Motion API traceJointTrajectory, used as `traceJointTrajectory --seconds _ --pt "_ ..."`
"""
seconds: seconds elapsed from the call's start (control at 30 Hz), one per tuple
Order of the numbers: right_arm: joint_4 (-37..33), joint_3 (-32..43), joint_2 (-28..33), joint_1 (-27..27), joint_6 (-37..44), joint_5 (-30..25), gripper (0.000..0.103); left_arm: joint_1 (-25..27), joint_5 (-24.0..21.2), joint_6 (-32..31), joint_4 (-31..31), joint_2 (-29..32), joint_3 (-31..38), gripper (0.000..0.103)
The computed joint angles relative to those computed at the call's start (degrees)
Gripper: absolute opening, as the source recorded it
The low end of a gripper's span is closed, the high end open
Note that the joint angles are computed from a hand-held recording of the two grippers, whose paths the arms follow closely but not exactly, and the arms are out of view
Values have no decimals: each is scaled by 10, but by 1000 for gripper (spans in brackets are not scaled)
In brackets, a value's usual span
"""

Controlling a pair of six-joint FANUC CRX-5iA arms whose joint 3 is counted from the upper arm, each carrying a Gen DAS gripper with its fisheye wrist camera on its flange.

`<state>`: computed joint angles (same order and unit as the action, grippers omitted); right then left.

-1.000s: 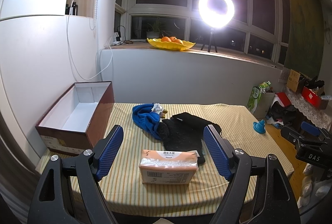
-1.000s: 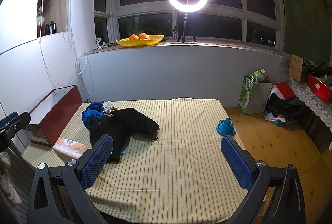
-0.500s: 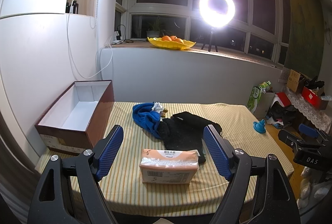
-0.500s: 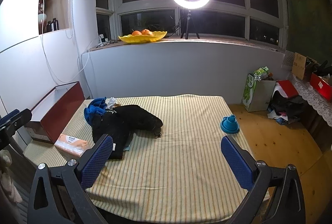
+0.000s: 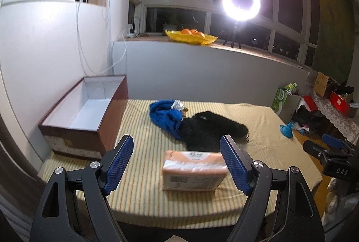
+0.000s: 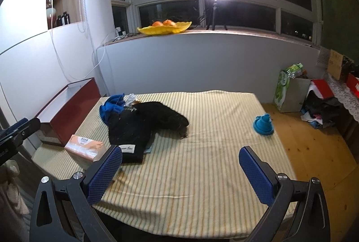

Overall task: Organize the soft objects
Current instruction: 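Move the right tool toward the peach tissue pack and open its fingers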

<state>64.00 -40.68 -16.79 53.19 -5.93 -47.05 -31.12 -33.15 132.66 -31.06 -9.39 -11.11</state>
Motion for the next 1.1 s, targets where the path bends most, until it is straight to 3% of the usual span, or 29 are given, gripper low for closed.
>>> traceJointTrajectory --seconds 0.33,0.6,0.77,0.93,1.03,1.1 --pt "-71 11 20 -28 48 98 102 53 -2 -62 74 -16 -45 80" --pt "-177 43 48 -36 134 160 100 95 26 -162 177 -15 -79 80" --pt "-278 80 74 -44 226 192 82 106 31 -198 209 -7 -87 80" --pt "-438 147 117 -56 380 198 43 114 38 -209 229 -6 -93 80" --pt "-527 186 145 -69 462 190 29 115 39 -211 230 -5 -95 79" --pt "-578 210 162 -78 509 185 25 116 39 -208 228 -4 -94 79"
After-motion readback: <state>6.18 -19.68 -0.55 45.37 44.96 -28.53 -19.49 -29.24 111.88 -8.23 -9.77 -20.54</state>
